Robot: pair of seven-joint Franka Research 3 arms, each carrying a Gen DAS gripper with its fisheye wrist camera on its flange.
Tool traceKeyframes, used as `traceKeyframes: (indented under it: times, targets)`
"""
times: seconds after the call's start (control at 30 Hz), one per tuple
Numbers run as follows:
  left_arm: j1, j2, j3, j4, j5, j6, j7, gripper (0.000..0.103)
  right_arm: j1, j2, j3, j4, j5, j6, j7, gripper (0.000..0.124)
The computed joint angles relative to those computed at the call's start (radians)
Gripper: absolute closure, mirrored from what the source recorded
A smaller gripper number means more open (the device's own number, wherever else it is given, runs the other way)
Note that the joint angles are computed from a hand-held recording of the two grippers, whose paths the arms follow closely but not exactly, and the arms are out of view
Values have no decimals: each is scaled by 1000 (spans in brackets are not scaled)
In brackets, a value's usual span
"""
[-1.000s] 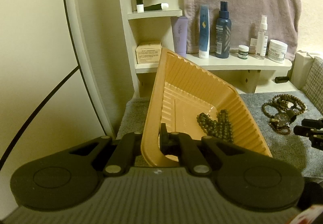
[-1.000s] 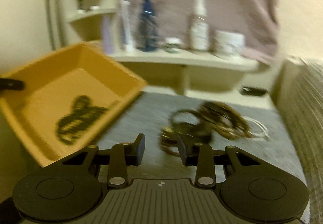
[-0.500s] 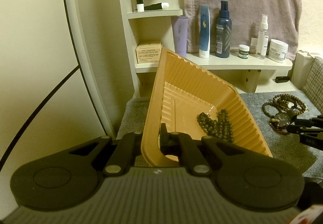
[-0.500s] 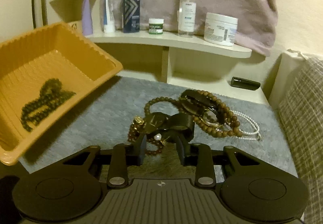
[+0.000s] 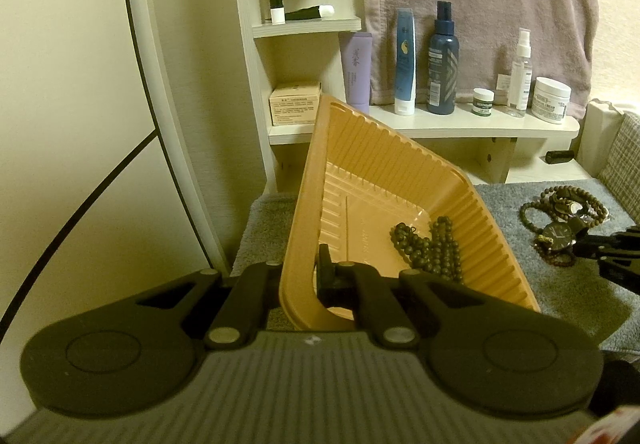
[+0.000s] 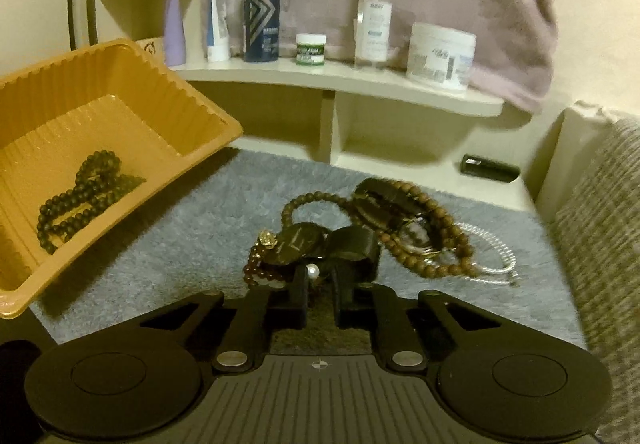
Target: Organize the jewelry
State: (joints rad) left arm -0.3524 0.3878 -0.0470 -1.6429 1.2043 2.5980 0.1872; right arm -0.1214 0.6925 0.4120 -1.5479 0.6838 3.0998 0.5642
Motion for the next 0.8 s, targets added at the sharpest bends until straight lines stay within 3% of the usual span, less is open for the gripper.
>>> traceKeyframes:
  times: [0.33, 0.43, 0.63, 0.8]
  targets:
    - [-1, 0, 2, 0, 7, 2, -3, 99, -137, -25, 174, -106, -63, 134, -66, 112]
    - [-1, 0, 2, -1, 9, 3, -7, 99, -215, -20, 279, -126, -96, 144, -64, 112]
    - [-1, -3, 0, -6, 14, 3, -14, 99, -402, 44, 568, -155, -197, 112, -108, 112]
    - [1, -6, -1, -10, 15, 8, -17, 99, -447, 79, 678, -163, -216, 16, -179, 112]
